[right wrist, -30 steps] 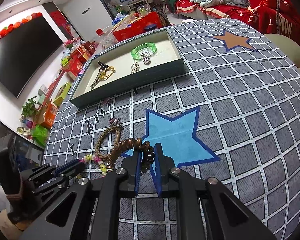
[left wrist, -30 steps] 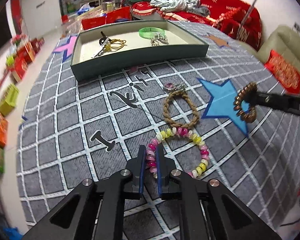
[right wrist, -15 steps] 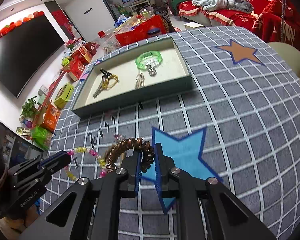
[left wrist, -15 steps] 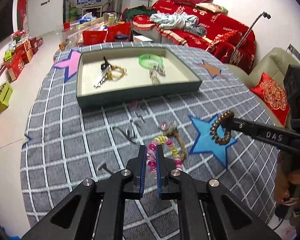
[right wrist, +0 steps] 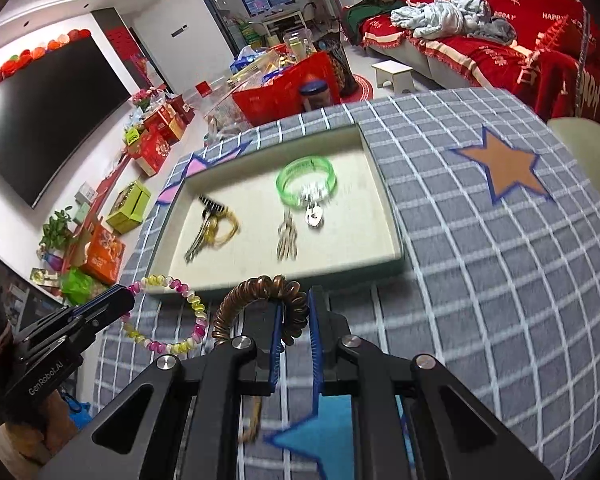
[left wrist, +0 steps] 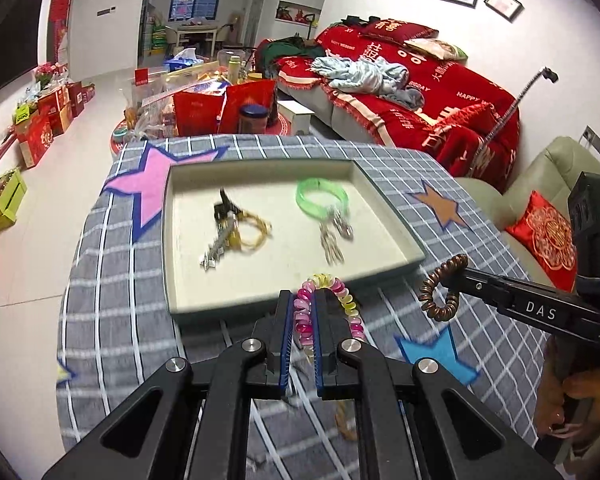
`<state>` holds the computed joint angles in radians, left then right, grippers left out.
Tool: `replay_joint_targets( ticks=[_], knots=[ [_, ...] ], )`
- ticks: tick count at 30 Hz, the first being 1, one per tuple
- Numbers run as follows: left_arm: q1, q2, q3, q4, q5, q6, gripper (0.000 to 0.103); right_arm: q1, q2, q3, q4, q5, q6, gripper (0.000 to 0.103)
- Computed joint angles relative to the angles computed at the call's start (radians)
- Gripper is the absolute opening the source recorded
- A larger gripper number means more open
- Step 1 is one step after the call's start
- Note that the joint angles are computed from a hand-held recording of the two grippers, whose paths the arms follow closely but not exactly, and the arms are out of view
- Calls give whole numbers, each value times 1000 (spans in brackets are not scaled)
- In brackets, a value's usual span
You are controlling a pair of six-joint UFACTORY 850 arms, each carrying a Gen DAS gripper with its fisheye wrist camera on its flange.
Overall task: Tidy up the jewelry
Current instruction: 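Carry the beaded bracelet into the tray with the left tool while the right tool carries the coil tie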
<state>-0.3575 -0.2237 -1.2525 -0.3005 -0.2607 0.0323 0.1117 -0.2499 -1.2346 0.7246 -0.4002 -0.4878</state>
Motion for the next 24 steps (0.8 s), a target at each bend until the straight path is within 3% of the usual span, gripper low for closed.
replay_joint_targets(
  ticks=[12,24],
  knots=[
    [36,-213,-237,172,-68,-164,27,1,-223,-253,-231,-56,224,14],
    [29,-323,-336,406,-128,-379,27,4,-355,-380,-404,-99,395,14]
  ],
)
